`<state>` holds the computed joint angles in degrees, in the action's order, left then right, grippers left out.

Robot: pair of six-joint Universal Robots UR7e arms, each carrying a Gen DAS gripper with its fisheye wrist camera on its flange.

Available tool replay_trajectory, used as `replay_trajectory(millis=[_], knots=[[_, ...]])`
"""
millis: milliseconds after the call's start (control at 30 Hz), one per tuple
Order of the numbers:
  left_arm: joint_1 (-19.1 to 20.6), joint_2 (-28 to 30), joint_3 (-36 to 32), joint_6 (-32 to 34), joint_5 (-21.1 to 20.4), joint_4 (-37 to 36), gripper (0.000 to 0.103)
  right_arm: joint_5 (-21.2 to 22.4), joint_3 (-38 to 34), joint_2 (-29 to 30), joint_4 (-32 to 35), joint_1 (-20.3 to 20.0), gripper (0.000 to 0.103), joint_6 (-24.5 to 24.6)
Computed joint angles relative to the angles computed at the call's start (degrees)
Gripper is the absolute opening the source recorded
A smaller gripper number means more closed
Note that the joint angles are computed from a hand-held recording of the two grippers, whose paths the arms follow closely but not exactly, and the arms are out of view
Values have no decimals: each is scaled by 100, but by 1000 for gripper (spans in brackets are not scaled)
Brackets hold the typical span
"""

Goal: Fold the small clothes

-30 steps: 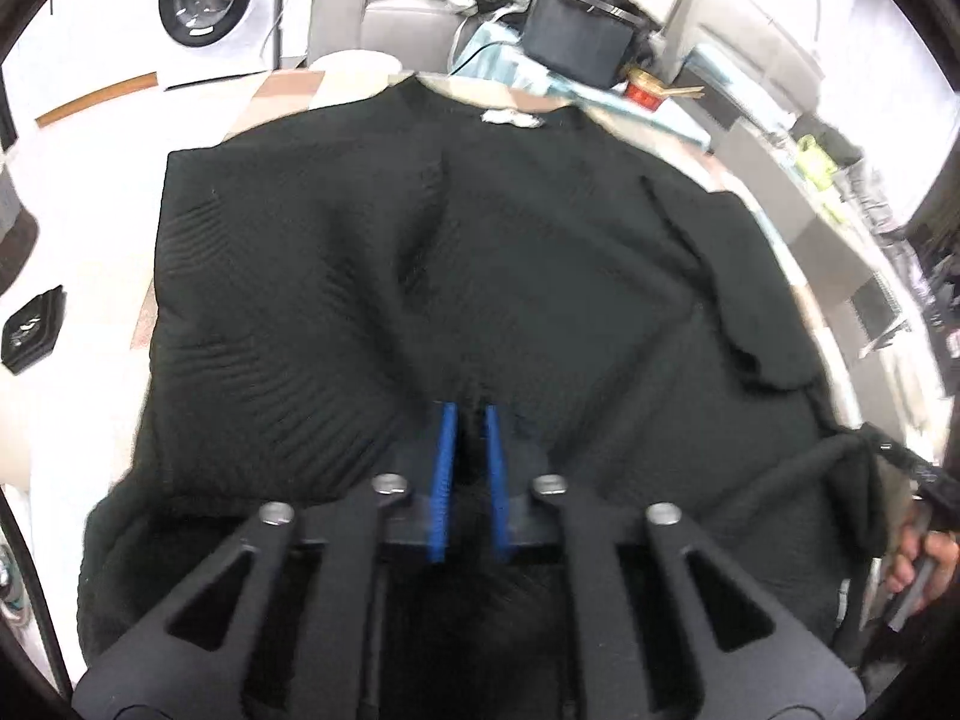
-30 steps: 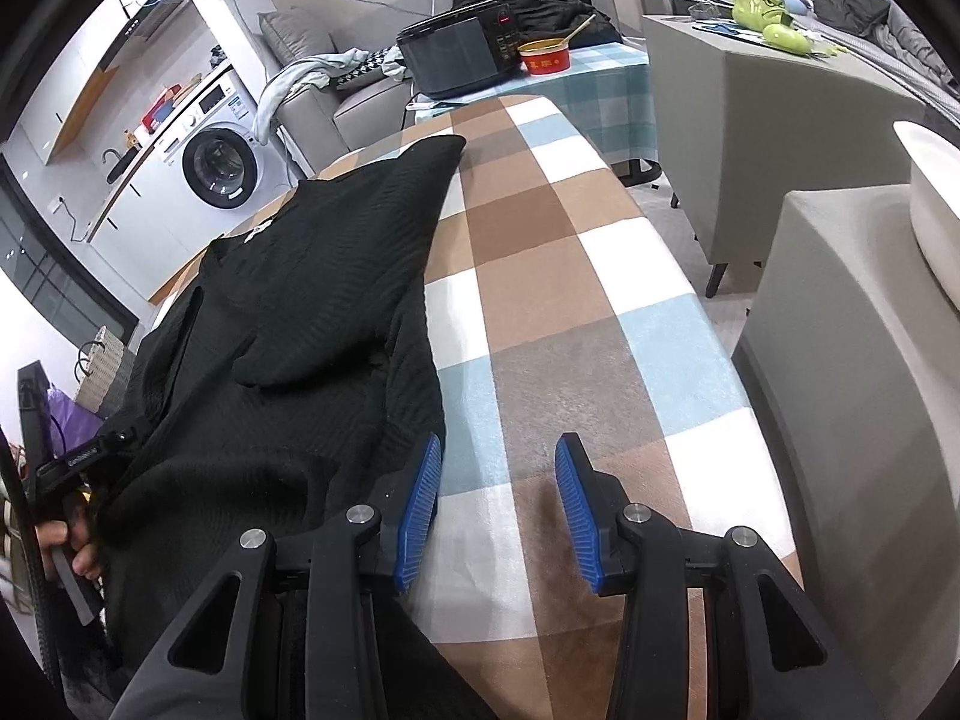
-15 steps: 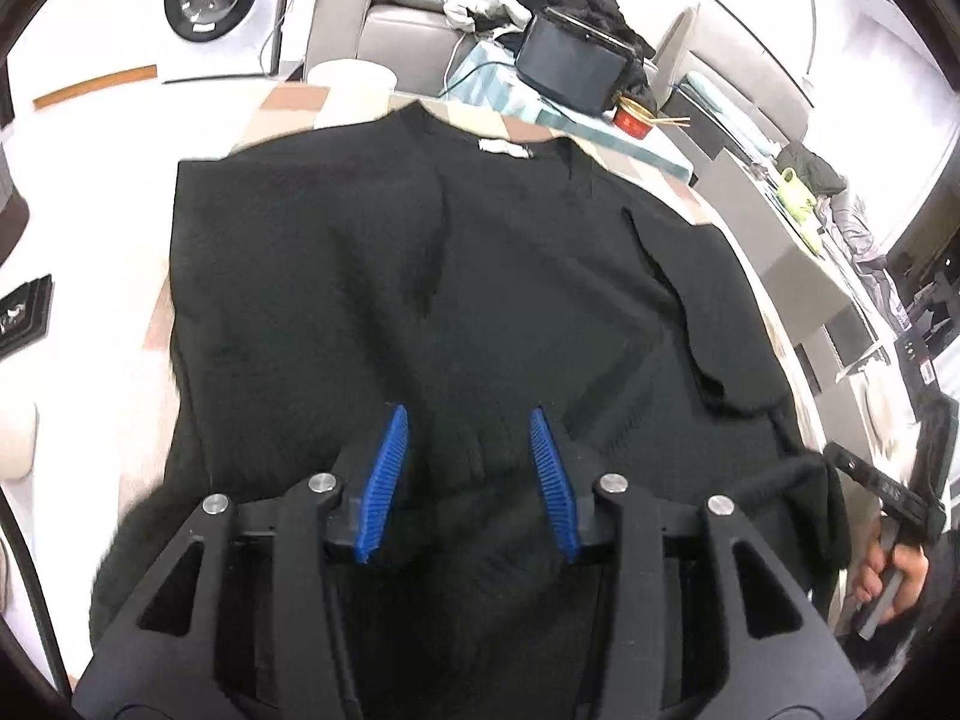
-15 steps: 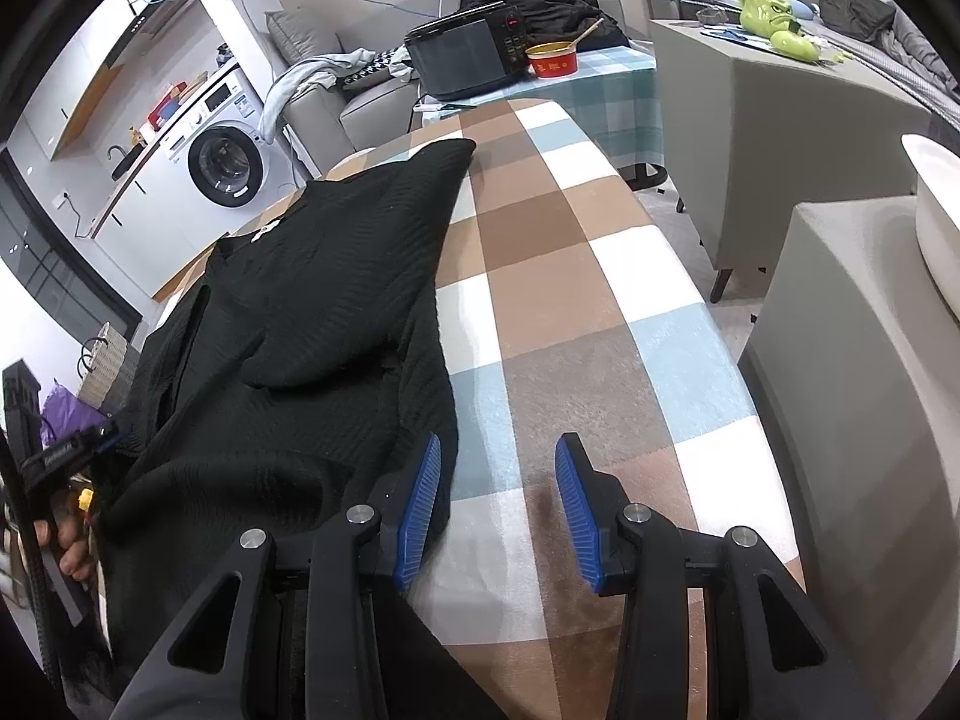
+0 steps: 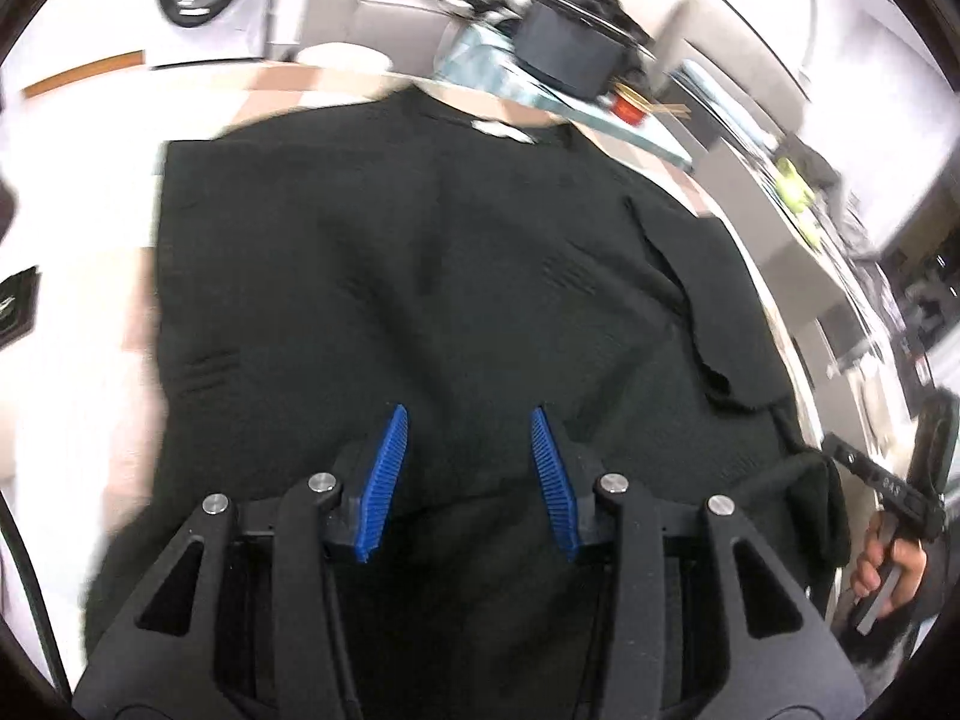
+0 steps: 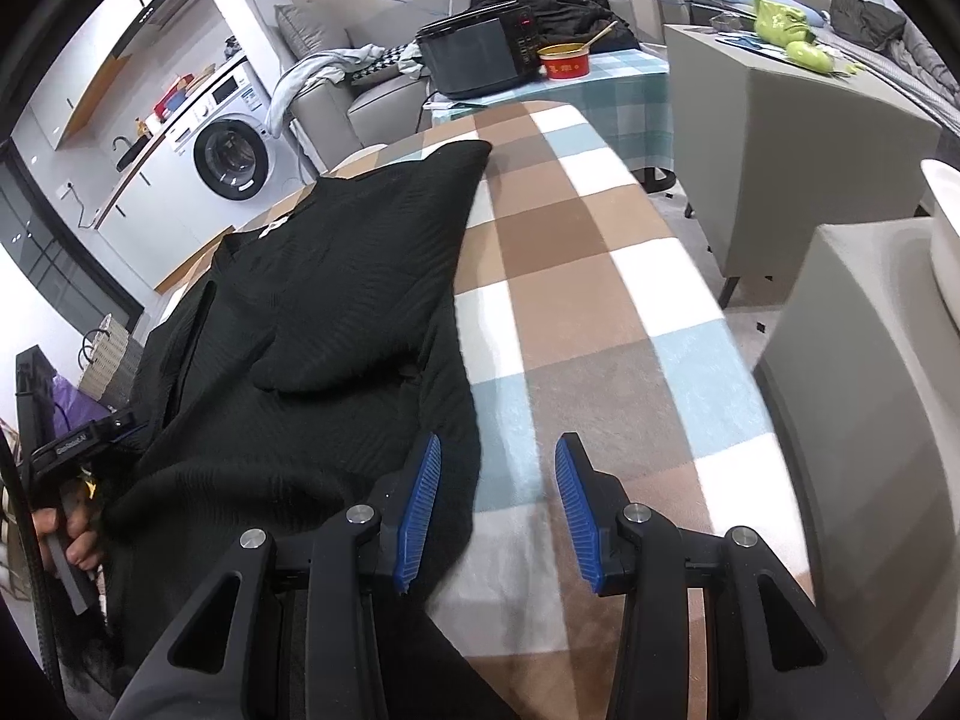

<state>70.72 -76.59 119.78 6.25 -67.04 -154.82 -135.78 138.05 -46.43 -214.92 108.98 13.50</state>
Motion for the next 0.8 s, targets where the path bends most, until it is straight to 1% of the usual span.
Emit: replay_trajectory(millis=[67,133,233,333,400,433,500,567,633,667,700,733,767,800], knots=[[70,-196,63,-69,165,-74,40,72,-59,21,57,-14,41,-59],[120,-340,113,-111,467,-165,40,135,-109,38,90,-25,41,-129],[277,-613,158,-86,642,-141,40,231,-189,36,167,-79,41,-208],[397,-767,177,-60,847,-67,41,336,-318,51,299,-175,41,-307],[439,-817,213,-88,982,-74,49,426,-449,69,471,-249,41,-378],[462,-849,237,-97,1047,-98,50,437,-495,72,542,-258,41,-392],[541,-896,268,-83,1106,-72,50,494,-639,98,766,-292,41,-513],[618,-915,276,-76,1137,34,50,443,-763,133,980,-294,41,-586],[696,-924,309,18,1029,23,50,407,-872,156,1199,-311,41,-646],[748,-913,298,115,884,42,46,329,-935,201,1241,-304,41,-705],[769,-885,294,163,763,34,34,220,-999,252,1295,-282,37,-793],[796,-868,296,251,724,-45,30,48,-1088,324,1377,-238,33,-923],[808,-839,278,246,661,-30,19,-135,-1179,412,1429,-184,27,-1093],[846,-816,236,243,530,26,15,-225,-1236,473,1441,-154,21,-1231]])
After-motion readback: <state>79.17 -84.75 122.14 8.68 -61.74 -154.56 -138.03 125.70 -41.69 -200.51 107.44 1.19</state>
